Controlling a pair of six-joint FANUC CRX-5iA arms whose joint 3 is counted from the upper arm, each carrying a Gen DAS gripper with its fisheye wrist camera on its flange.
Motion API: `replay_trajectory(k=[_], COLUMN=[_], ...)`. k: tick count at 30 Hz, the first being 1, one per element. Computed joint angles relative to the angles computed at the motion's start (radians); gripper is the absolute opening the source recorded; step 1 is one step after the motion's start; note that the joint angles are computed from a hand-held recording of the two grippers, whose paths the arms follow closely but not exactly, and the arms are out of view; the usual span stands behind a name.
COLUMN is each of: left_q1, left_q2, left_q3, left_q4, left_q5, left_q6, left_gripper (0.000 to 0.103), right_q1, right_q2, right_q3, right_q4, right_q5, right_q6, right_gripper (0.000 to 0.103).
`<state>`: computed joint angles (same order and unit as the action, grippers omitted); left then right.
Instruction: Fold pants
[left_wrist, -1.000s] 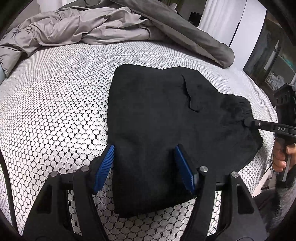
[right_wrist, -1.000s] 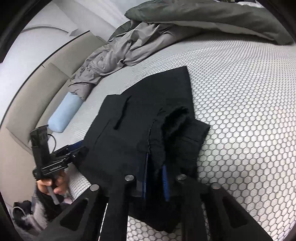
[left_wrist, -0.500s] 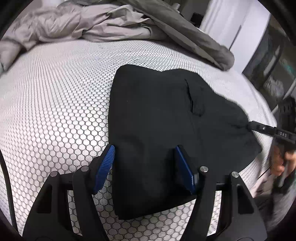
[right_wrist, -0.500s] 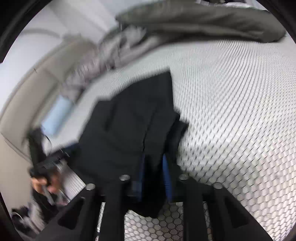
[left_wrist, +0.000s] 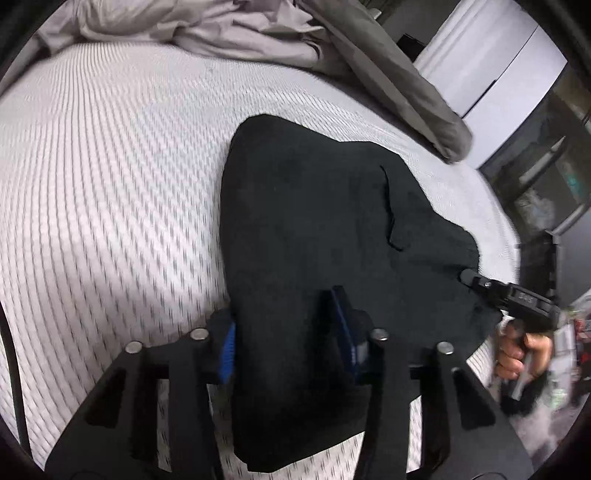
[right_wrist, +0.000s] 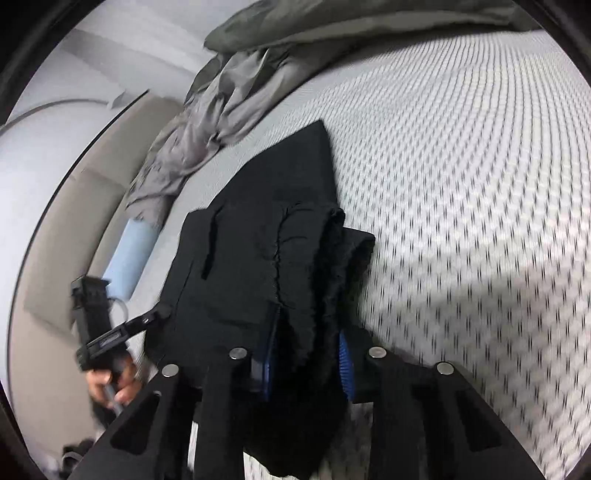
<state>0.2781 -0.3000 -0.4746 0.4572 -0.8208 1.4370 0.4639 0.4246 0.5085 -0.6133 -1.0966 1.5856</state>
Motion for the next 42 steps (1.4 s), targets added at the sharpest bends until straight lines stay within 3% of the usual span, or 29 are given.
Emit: replay_trajectory(k=[3, 7, 9, 14, 17, 19, 22, 25, 27, 30, 35, 37, 42], left_q1=[-0.048, -0.043, -0.052, -0.101, -0.107, -0.118, -0.143, -0.14, -0.172, -0.26, -0.374, -0.451, -0.568], left_q2=[0.08, 0.102, 0.088, 0.0, -0.047, -0.061, -0.075, -0.113, -0.14, -0.158, -0.201, -0.21, -0.204], left_q3=[0.128, 0.14, 0.139, 0.136, 0.104, 0.097, 0.105, 0.077, 0.076, 0.109, 0.119, 0.139, 0.181], left_q4=[-0.175, -0.158, -0.19, -0.344, -0.34, -0.361, -0.438, -0.431, -0.471, -0.6, -0.716, -0.818, -0.948], left_q5=[-0.003, 0.006, 0.01, -0.004, 0.007, 0.004, -0.031, -0.012, 0.002, 0.021, 0.049, 0.038, -0.009], left_q6=[0.143, 0.158, 0.191, 0.263, 0.217, 0.21, 0.293, 0.324, 0.367, 0.493, 0.642, 0.718, 0.784], left_gripper=[0.039, 0.039, 0.039, 0.047, 0.063, 0.063, 0.063, 0.063, 0.065, 0.082, 0.102, 0.102, 0.102], right_q1=[0.044, 0.081, 0.082, 0.068, 0.125, 0.165, 0.155, 0.161, 0.175, 0.214, 0.264, 0.274, 0.29], right_q2=[0.019, 0.044, 0.033, -0.032, -0.036, -0.064, -0.095, -0.129, -0.162, -0.226, -0.309, -0.326, -0.352], right_q3=[0.008, 0.033, 0.033, -0.009, -0.036, -0.113, -0.153, -0.18, -0.206, -0.289, -0.399, -0.423, -0.463], right_q4=[0.08, 0.199, 0.214, 0.157, 0.307, 0.457, 0.484, 0.481, 0.454, 0.466, 0.464, 0.452, 0.456], right_q5=[0.093, 0.107, 0.095, 0.079, 0.039, 0.107, 0.157, 0.198, 0.246, 0.388, 0.562, 0.599, 0.594], right_q6=[-0.072, -0.124, -0.129, -0.042, 0.005, -0.023, -0.085, -0.081, -0.035, -0.014, 0.003, 0.009, -0.005], right_gripper=[0.026, 0.029, 0.042, 0.052, 0.062, 0.074, 0.076, 0.076, 0.088, 0.103, 0.103, 0.103, 0.103])
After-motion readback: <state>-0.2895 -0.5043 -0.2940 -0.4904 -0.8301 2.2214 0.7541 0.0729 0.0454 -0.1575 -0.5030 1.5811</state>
